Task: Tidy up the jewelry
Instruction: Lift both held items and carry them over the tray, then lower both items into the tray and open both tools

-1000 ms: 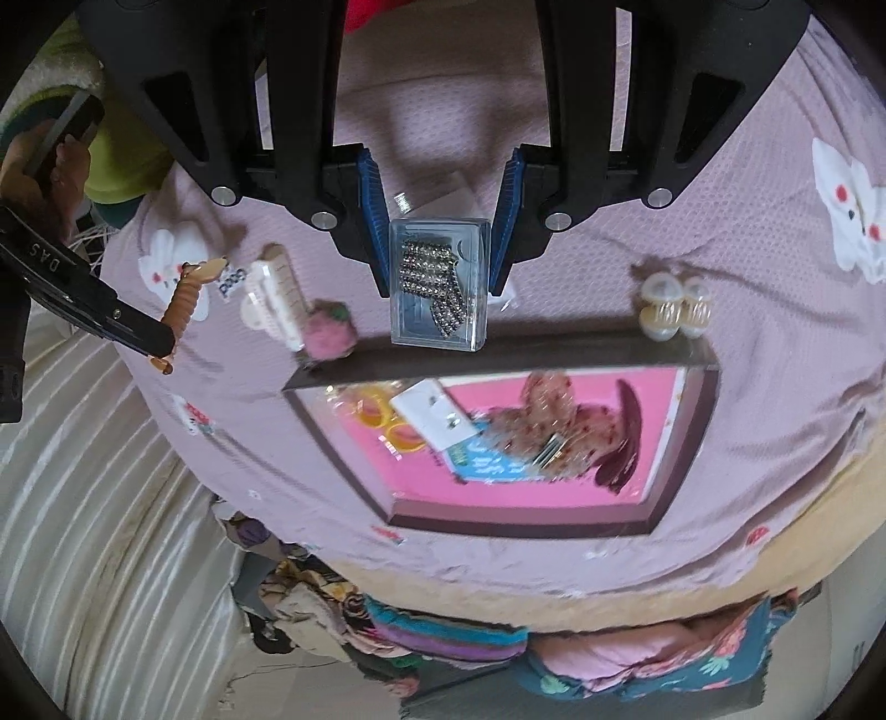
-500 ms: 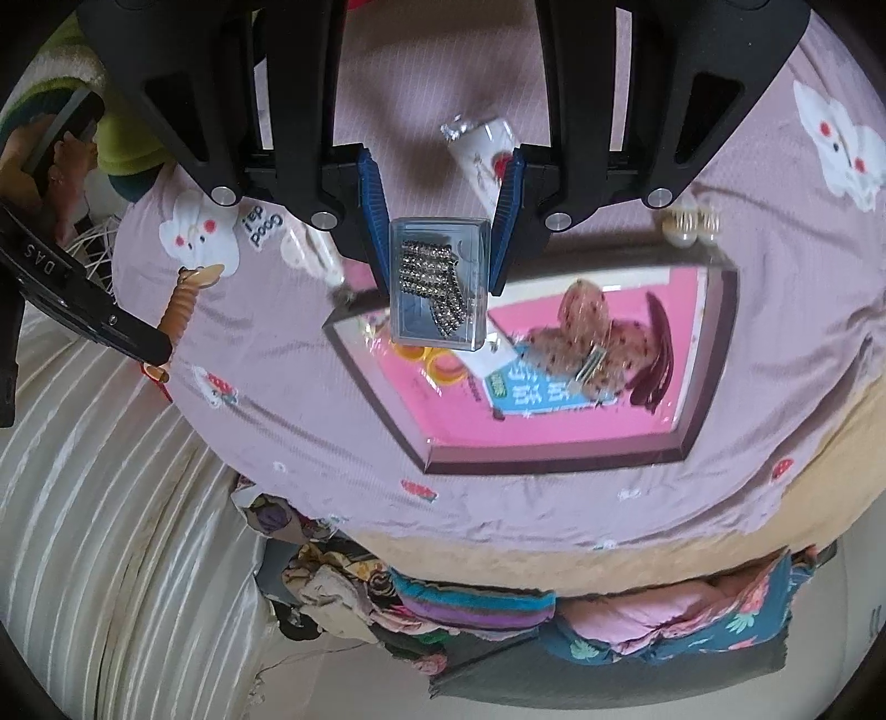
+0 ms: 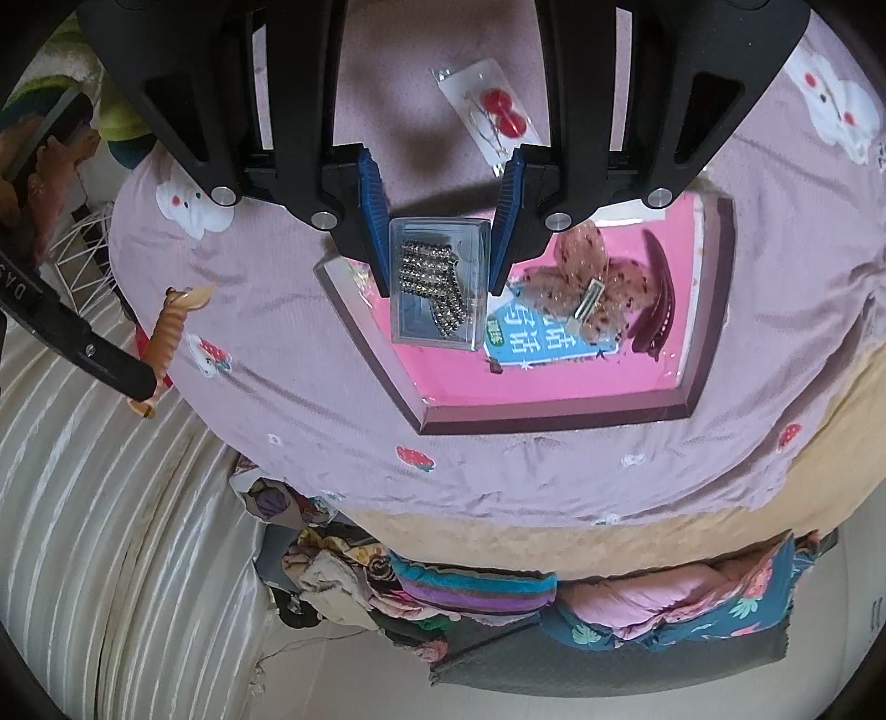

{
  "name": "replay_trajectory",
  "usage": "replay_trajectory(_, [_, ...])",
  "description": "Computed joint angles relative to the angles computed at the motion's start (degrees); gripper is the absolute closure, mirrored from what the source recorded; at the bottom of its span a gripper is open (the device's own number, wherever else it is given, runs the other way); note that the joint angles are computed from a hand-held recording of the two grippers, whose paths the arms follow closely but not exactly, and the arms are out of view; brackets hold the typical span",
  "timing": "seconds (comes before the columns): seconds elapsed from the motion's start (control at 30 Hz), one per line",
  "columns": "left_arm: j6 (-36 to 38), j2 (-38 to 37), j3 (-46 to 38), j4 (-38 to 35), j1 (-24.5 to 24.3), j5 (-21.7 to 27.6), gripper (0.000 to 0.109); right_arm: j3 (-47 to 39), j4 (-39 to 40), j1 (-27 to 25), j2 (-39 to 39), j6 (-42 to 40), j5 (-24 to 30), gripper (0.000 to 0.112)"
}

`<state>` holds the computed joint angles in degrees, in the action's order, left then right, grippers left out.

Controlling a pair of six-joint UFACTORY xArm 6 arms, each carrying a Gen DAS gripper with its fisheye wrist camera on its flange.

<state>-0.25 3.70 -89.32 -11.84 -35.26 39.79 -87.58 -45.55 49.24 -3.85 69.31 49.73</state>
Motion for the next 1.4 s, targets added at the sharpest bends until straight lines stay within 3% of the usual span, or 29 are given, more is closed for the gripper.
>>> replay_trajectory(0.57, [-0.57,7.09,-7.11,-0.26,2.97,2.66,0.084,-14.26,4.28,-4.27,10.7,-8.29,-2.12,0.096])
replay_trajectory(0.93, [-1.45,9.48,-6.7,0.26,4.66,3.23,0.084,-23.83,10.9,-6.38,20.22,-15.73,-2.27,0.096])
replay_trajectory(1.4, [-1.34,11.35,-6.4,-0.51,5.65,4.17,0.084,-22.9,20.08,-8.27,25.5,-19.73,-0.44,0.096])
